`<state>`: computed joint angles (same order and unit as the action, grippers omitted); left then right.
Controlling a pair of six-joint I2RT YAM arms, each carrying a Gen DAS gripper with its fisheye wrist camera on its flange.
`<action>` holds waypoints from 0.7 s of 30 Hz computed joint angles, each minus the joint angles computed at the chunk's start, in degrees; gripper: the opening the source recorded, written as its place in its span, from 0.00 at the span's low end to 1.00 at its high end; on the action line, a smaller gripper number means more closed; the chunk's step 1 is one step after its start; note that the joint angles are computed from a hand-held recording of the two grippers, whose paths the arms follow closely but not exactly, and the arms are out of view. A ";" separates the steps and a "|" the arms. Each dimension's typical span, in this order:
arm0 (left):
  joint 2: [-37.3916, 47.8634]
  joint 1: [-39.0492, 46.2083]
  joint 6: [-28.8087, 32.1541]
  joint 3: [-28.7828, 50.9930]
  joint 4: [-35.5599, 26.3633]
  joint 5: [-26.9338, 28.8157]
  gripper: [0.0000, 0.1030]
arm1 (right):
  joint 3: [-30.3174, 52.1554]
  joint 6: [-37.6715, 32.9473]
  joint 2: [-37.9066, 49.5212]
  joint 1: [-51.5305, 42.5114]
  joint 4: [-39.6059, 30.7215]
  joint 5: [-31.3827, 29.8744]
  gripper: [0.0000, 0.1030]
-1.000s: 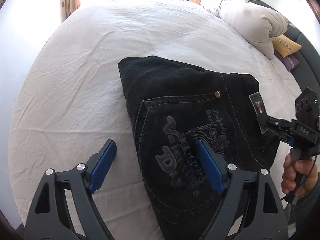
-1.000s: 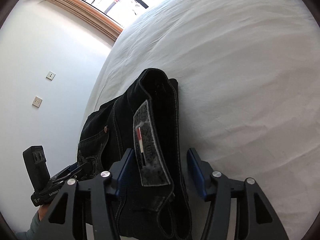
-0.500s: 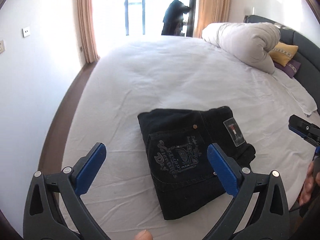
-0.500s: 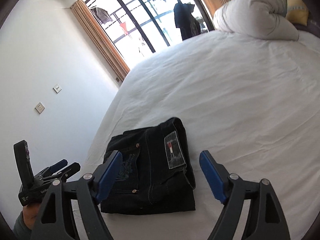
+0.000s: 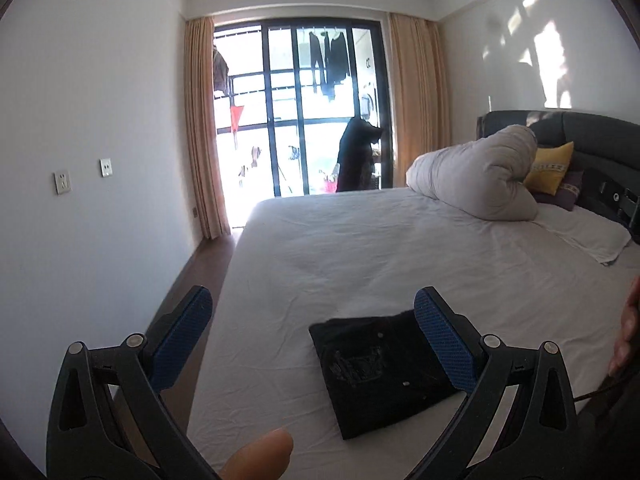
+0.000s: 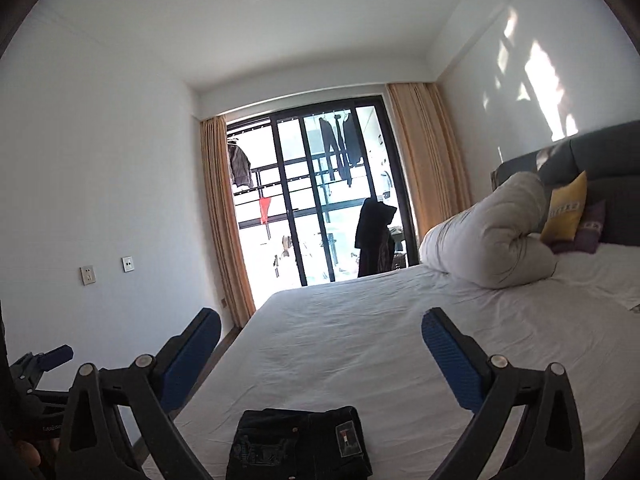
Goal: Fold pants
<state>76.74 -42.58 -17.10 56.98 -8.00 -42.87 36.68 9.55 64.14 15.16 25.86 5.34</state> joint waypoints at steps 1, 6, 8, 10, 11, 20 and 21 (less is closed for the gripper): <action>0.29 0.46 -2.79 1.54 -3.98 2.26 1.00 | 0.18 -1.25 -1.18 1.86 -1.87 3.68 1.00; 5.28 1.83 -12.28 7.14 -16.15 7.83 1.00 | 3.97 -3.29 -1.99 5.98 -17.37 5.66 1.00; 7.78 2.72 -15.87 8.98 -19.79 9.97 1.00 | 4.76 -1.88 0.13 5.26 -21.81 5.42 1.00; 10.13 3.15 -17.95 10.11 -22.10 11.96 1.00 | 5.69 0.82 1.04 4.87 -26.36 5.26 1.00; 10.89 3.41 -18.71 10.54 -22.89 12.68 1.00 | 6.03 2.11 1.34 4.54 -28.36 5.00 1.00; 13.72 4.58 -20.23 11.46 -23.64 16.78 1.00 | 10.47 7.81 4.94 5.40 -39.75 5.04 1.00; 13.87 4.78 -20.42 11.49 -23.80 17.11 1.00 | 10.82 8.15 5.28 5.57 -40.40 4.94 1.00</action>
<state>90.61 -37.79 -37.52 68.47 -31.80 -25.76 47.50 17.71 69.42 20.73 -14.54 10.28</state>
